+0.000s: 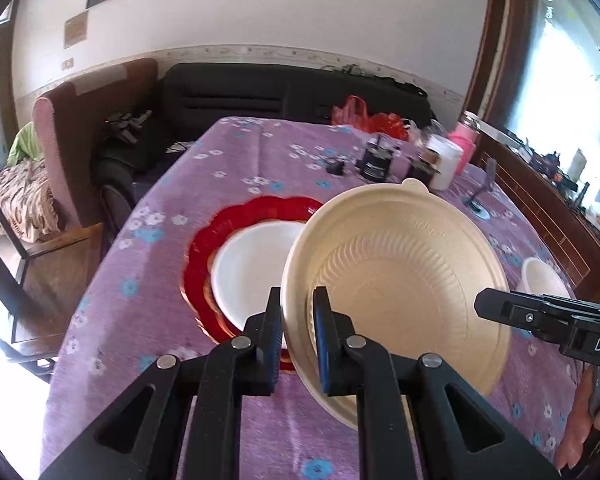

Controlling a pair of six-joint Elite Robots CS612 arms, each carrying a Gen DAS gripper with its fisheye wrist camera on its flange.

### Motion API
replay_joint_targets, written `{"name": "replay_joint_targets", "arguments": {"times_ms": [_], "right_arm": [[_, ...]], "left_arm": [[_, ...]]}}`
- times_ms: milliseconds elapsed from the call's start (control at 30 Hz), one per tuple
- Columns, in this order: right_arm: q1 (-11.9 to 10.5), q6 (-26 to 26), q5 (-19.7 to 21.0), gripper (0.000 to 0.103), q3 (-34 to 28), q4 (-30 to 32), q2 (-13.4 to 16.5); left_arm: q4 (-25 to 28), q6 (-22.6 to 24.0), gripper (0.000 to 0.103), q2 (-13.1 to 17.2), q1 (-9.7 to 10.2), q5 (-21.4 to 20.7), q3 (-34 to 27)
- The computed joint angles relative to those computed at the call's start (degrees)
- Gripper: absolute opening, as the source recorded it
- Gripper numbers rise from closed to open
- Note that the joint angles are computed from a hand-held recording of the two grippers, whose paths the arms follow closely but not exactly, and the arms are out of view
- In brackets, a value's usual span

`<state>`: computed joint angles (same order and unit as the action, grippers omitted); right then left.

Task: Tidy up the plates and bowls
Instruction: 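Lower the beige bowl over the white plate with both grippers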

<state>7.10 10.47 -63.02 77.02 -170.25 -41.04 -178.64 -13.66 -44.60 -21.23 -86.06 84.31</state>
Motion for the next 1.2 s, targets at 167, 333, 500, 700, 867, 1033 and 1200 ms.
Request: {"name": "replay_joint_targets", "arguments": {"times_ms": [167, 333, 500, 700, 867, 1033, 1200], "right_arm": [[0.66, 0.72, 0.62, 0.019, -3.81, 0.22, 2.12], [1.30, 1.40, -0.58, 0.019, -7.56, 0.06, 4.37], [1.83, 1.07, -1.47, 0.019, -11.23, 1.35, 6.74], [1.76, 1.36, 0.01, 0.019, -13.49, 3.06, 8.68], [1.72, 2.13, 0.21, 0.019, -14.56, 3.46, 9.72], [1.47, 3.38, 0.95, 0.019, -14.71, 3.52, 9.99], [1.39, 3.78, 1.52, 0.019, -14.54, 3.62, 9.90]], "left_arm": [[0.92, -0.98, 0.013, 0.78, 0.81, 1.32, -1.90], [3.20, -2.34, 0.013, 2.55, 1.44, 2.71, -5.15], [5.21, -4.57, 0.014, 4.60, 2.01, 3.58, -8.03], [4.63, -6.63, 0.013, 6.06, 2.56, 2.79, -9.16], [4.17, -6.81, 0.013, 6.64, 2.84, 2.01, -9.75], [4.90, -6.92, 0.014, 6.96, 2.93, 1.25, -10.19], [5.06, -7.28, 0.016, 7.05, 3.09, 0.53, -10.26]]}}
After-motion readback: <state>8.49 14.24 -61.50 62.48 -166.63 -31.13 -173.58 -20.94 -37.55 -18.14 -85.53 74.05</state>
